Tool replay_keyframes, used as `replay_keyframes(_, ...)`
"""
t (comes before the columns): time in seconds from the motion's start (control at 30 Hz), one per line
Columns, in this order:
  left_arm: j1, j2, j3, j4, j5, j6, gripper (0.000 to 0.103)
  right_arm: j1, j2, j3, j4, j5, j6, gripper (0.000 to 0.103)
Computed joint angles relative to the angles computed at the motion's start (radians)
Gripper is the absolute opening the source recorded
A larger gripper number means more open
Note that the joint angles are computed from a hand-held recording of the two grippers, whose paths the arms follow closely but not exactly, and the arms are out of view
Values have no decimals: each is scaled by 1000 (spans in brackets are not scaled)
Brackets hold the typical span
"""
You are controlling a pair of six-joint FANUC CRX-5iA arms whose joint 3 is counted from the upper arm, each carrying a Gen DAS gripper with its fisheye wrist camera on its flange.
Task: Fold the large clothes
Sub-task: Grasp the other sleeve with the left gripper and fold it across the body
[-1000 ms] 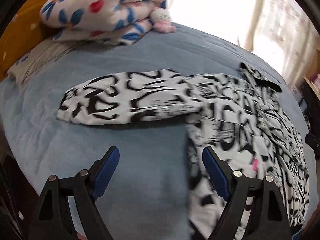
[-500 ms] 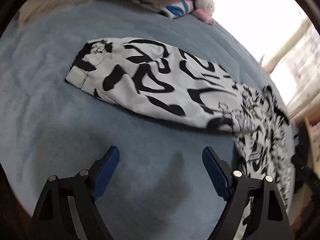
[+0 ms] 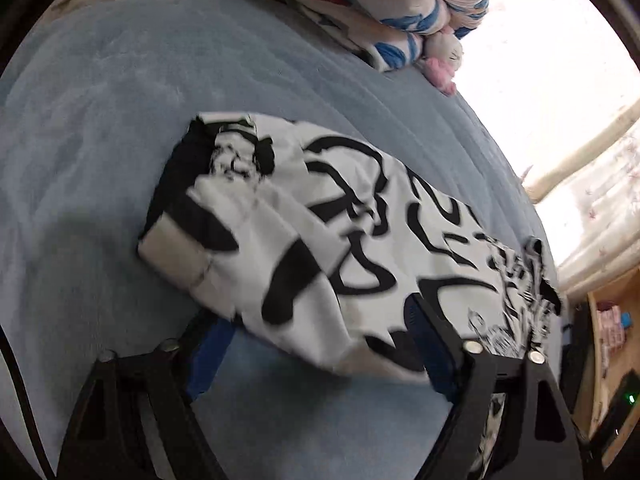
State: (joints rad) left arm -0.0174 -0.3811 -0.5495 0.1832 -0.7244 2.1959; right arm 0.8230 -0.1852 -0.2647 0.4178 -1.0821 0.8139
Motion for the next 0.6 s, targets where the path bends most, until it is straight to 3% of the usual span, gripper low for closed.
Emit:
replay_keyframes(0.03,-29,42,69,-106,-53,85,56,-2,2,3,-9,-2,4,58)
replay_keyframes(0.1,-75,106,167,-230,-135,165,22,-3,3,5,-17,-5,8,58)
replay_keyframes(0.17,-106,142,223,-279,-160,191,10,-1,-3,1,-17,-8,7,58)
replay_keyframes(0.4,-376,276,554,-625,-312,278,6,-26,-41,-10,-21,-16,-15,58)
replay_keyframes(0.5,-491,347,692,-709,-347,250,6,-52,-64,-15,-20,-18,-21,58)
replay_keyframes(0.6,-576,419,802,-726,-340,194,6,-94,-101,-28,-12,-21,-35,58)
